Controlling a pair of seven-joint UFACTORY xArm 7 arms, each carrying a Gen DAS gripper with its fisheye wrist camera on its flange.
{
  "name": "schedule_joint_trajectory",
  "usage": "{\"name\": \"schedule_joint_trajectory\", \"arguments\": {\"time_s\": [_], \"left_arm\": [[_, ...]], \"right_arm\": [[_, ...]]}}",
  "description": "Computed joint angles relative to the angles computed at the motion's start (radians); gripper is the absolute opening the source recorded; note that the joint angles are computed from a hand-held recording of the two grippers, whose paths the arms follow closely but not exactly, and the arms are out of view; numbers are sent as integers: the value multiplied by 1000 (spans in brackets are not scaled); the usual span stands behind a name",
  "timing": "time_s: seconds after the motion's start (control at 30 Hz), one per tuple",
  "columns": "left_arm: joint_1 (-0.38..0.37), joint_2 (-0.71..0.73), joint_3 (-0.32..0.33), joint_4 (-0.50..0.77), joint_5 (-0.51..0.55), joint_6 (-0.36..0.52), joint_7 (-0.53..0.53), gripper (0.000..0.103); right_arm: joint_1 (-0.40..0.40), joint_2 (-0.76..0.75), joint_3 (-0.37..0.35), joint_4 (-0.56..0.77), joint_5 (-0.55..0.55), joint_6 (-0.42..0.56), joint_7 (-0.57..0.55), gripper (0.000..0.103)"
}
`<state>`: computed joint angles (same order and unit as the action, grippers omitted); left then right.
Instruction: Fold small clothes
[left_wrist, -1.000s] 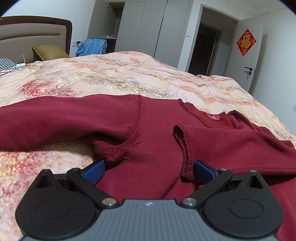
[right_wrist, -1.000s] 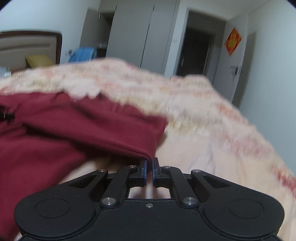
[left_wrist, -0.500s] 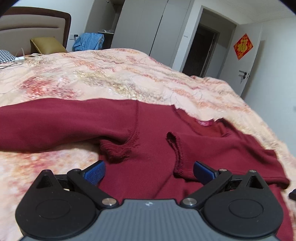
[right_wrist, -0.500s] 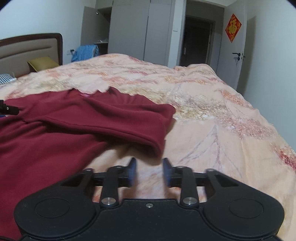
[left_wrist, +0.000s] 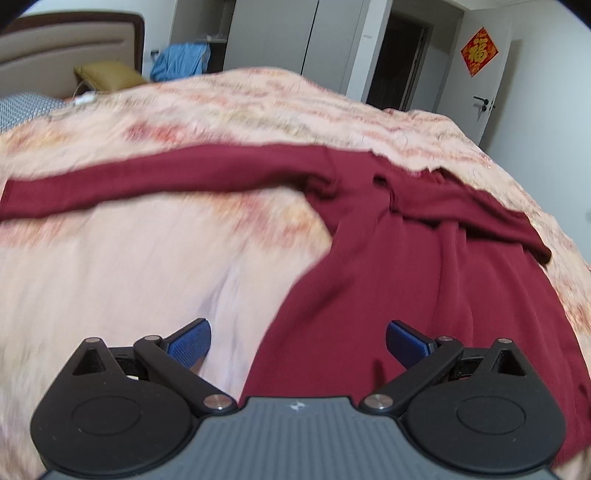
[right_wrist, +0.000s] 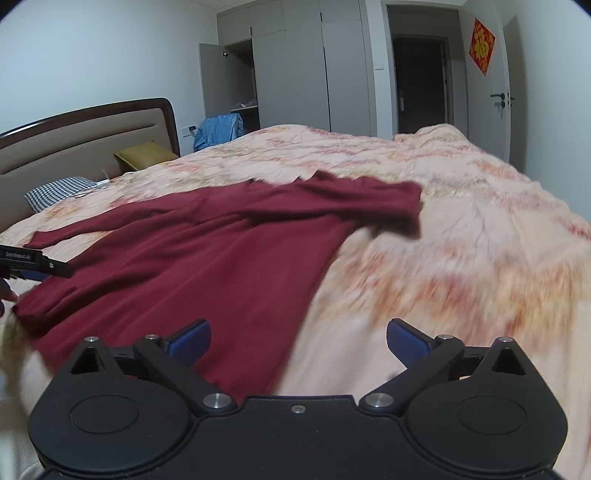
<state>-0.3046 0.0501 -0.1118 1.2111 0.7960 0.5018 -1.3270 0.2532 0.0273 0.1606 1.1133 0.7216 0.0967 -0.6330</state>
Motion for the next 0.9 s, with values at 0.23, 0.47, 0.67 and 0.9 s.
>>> {"name": "schedule_joint_trajectory", "arguments": {"time_s": [0.23,0.47,0.67,0.9], "left_arm": [[21,-94,-36,-115,-6,-36,-29,103],[36,-142,-85,-136,-71,53,-46,77],[22,-150,-107,-121,-99,109,-77,25],[36,-241,-120,-193,-125,32,-193,6]], "right_arm": [[29,-122,12,-193,-174,-79,408,71],[-109,-163,116,-249,-511,-85,800,41],[84,-185,-72,-241,-405,-60,666,5],[290,-290,-281,-245,-162,-36,371,4]]}}
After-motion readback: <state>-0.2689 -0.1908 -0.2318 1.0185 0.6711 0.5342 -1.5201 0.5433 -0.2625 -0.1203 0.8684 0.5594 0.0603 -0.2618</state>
